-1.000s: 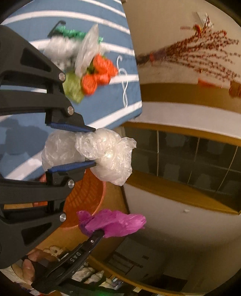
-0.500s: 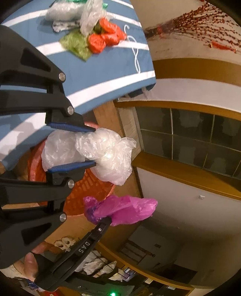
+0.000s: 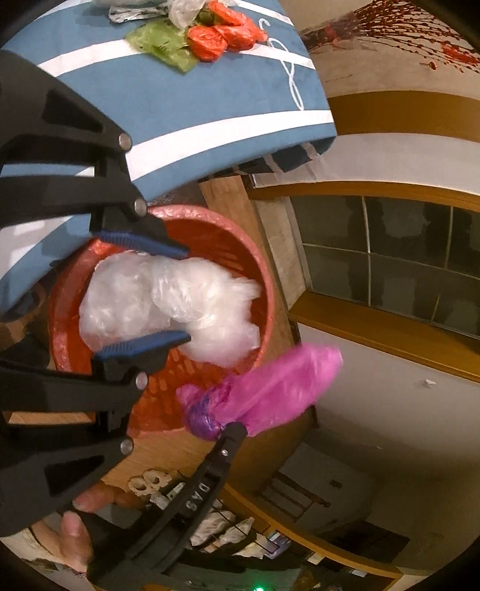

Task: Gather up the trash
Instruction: 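Carry both bags over the orange basket and open both tools to drop them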

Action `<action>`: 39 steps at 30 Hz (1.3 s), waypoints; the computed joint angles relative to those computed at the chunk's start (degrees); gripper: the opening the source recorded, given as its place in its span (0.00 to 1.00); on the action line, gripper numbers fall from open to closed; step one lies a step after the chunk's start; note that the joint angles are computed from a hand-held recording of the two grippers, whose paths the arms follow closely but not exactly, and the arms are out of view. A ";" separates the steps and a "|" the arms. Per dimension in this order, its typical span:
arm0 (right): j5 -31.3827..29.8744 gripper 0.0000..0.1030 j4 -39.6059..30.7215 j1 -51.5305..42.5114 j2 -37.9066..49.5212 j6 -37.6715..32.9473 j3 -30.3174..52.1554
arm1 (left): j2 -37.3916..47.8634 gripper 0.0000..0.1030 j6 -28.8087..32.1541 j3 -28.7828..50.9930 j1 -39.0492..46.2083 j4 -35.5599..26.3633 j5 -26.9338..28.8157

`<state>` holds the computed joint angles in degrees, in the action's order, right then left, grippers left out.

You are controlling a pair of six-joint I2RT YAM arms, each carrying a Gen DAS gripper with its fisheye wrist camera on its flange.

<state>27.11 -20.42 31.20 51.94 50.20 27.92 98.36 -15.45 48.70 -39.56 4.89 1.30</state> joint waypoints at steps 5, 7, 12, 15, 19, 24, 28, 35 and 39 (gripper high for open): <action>-0.76 0.31 -0.10 -0.67 -0.26 0.44 -1.26 | 1.01 0.50 0.66 -1.10 1.82 0.09 -0.02; -0.06 0.42 -0.69 0.01 -0.30 0.90 -1.45 | 0.49 0.55 1.06 -2.31 2.55 0.40 -0.64; 2.77 0.59 -1.49 3.12 1.18 1.97 -1.37 | -2.04 0.67 2.86 -6.24 4.56 2.06 -3.16; 3.85 0.64 -1.60 4.60 2.47 2.64 -1.03 | -4.76 0.72 3.35 -9.50 6.35 2.86 -4.12; 4.85 0.65 -1.64 7.26 5.23 4.25 0.05 | -7.44 0.75 5.02 -12.58 10.31 3.59 -3.50; 7.11 0.66 -2.42 12.05 9.14 6.65 2.41 | -11.92 0.75 7.58 -16.59 16.65 4.09 -1.54; 8.54 0.66 -2.66 15.55 13.04 7.65 4.94 | -19.27 0.75 11.19 -21.56 24.90 3.97 1.14; 9.10 0.66 -0.59 20.17 21.52 7.31 10.55 | -26.88 0.75 18.76 -24.16 47.18 2.47 9.34; 9.69 0.66 -0.24 22.47 25.80 6.71 14.22 | -22.00 0.75 21.50 -20.31 57.80 2.64 12.42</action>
<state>36.80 -20.66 53.67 77.75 56.91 42.14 76.36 6.05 28.39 18.24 7.53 13.72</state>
